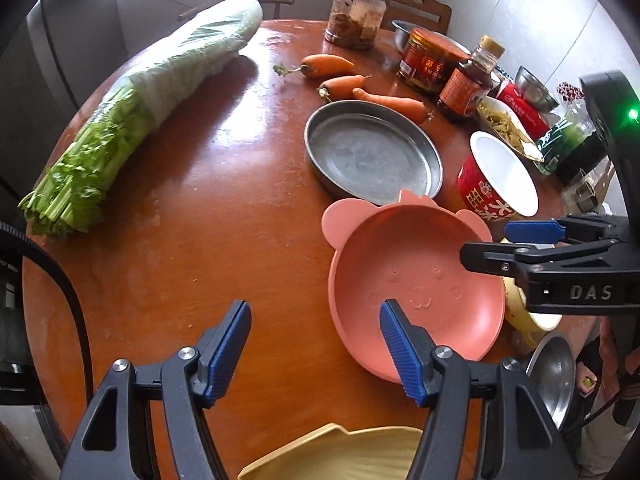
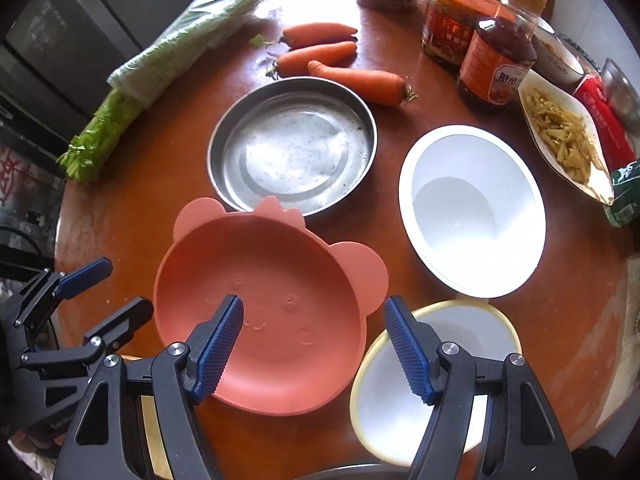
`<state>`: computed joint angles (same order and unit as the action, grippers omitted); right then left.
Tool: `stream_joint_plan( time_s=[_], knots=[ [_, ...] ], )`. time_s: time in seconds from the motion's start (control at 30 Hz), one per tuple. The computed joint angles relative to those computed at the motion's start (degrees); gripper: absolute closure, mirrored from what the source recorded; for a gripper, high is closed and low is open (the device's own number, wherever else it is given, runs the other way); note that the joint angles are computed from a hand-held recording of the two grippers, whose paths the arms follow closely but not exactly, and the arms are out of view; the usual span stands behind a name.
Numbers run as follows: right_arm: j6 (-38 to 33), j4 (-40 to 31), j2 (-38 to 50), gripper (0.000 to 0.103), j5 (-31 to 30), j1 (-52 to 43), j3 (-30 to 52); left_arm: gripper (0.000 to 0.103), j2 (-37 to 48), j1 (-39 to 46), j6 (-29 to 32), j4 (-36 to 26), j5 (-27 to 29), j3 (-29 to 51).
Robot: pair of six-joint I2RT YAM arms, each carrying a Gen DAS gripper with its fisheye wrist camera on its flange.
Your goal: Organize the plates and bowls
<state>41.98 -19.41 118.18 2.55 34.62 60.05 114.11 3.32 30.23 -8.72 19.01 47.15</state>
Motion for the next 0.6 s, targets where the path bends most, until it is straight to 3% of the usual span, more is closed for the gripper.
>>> stream_joint_plan(
  time_s=[0.37,0.6],
  knots=[
    [-5.3,-7.4,9.1,0.028,0.3,-1.6,10.4,0.037,4.6,-5.0,-1.1,1.8,-4.0,1.8],
    [-6.3,-7.3,10.2,0.03,0.7,-1.8,11.6,0.051,7.0,-6.1,-1.3,2.3,-3.9,2.5]
  ],
)
